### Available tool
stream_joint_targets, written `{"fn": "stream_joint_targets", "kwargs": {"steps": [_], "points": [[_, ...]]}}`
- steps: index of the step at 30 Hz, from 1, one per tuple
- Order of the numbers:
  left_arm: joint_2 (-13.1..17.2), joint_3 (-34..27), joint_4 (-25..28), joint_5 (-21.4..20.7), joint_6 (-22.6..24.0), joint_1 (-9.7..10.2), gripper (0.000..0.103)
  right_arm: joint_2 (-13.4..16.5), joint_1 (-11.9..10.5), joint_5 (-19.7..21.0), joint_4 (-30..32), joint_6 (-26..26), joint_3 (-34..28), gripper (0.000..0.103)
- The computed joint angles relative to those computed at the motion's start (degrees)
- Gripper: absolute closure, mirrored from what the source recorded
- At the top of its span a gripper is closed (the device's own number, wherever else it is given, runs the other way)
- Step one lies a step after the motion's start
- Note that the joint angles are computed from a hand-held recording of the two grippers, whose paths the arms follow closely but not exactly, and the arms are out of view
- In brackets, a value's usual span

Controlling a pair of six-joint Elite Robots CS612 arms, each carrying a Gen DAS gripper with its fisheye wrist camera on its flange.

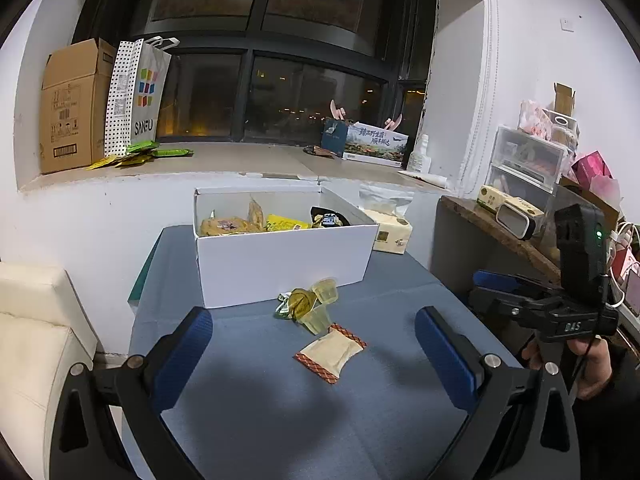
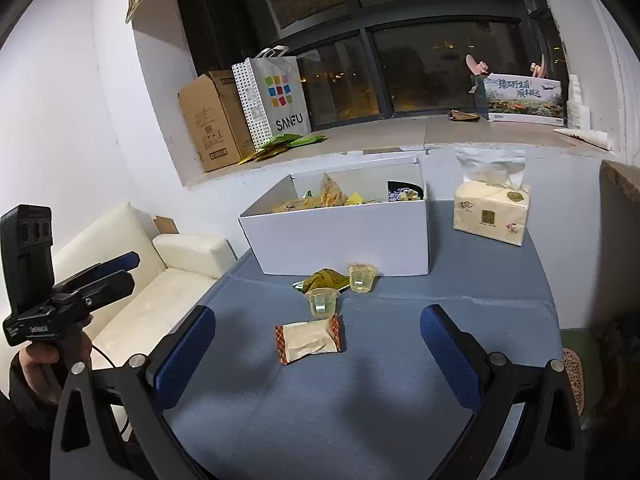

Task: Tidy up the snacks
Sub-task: 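Grasp a jelly cup with the right tool while the left grasps the wrapped cake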

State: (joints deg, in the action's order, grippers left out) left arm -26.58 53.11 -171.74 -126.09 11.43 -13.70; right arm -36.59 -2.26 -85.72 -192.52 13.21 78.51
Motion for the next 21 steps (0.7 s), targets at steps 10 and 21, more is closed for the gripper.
{"fn": "stream_joint_targets", "kwargs": {"steps": [10, 21], "points": [[-1.11, 3.1, -5.73, 1.77, 2.25, 0.11, 0.0, 5.79, 0.78, 0.87, 17.37, -4.82, -12.69, 0.0], [-0.35, 1.99, -3.69, 2.91, 1.6, 0.77, 0.0, 17.55, 1.63, -3.11, 37.09, -6.78, -34.7, 0.0]]}}
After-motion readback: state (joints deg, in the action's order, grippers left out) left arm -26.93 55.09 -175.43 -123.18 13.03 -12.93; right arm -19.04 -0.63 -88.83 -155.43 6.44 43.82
